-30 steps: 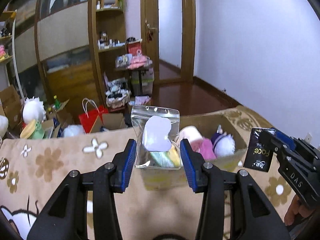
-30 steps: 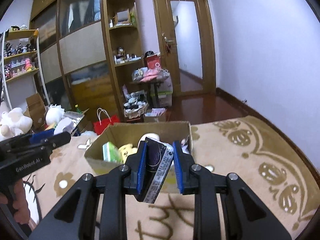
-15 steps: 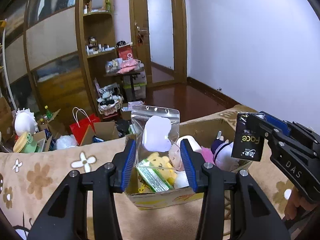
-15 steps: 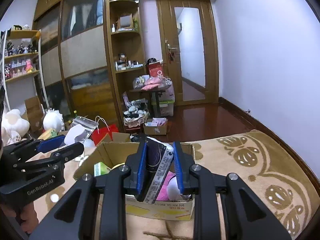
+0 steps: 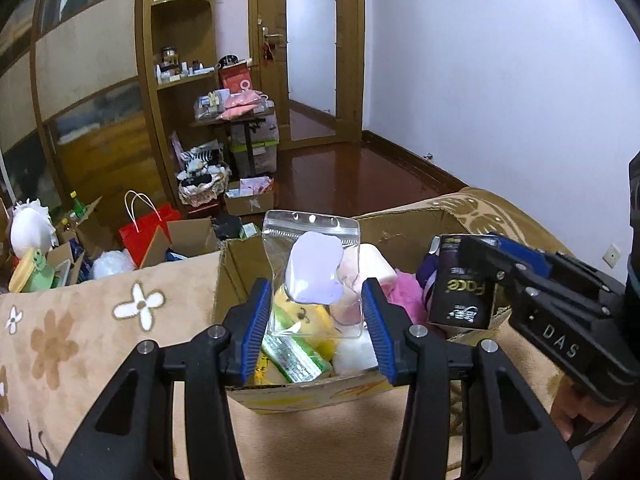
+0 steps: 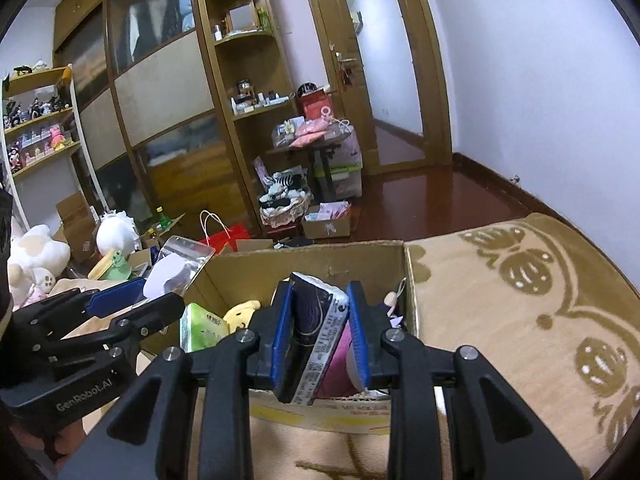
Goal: Organize soft objects
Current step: 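Open both tools to drop the bag and packet into the box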
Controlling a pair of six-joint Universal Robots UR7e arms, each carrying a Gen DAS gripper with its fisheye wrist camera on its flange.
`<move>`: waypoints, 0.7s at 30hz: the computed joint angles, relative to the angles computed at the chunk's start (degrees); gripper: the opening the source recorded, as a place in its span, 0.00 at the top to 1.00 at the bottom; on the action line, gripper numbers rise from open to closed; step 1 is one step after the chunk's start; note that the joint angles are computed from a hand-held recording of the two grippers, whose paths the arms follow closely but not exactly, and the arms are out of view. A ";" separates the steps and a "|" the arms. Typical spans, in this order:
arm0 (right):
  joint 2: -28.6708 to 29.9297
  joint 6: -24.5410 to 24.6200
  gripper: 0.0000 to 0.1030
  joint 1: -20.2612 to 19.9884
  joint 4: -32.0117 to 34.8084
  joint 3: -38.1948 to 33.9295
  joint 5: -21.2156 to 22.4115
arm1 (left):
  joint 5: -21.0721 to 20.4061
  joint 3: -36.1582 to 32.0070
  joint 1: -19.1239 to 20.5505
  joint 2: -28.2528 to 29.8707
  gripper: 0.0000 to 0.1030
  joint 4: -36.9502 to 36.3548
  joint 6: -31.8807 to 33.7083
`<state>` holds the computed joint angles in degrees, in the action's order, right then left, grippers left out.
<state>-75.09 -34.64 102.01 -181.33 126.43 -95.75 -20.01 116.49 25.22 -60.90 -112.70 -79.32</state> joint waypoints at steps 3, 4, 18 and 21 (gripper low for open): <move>0.16 -0.27 0.70 -0.13 0.63 0.05 0.22 | 0.17 -0.97 0.05 0.31 0.45 4.58 -3.41; 0.10 -0.54 0.70 -0.21 1.15 0.04 0.41 | 0.21 -0.97 0.00 0.37 0.43 5.15 -3.85; -5.11 -0.23 0.37 0.24 4.36 1.78 0.01 | -4.21 -3.12 -2.83 -1.44 0.29 25.30 -20.99; -6.71 -0.62 0.31 0.61 4.83 2.41 -0.53 | -5.11 -3.31 -4.25 -1.85 0.27 27.69 -23.18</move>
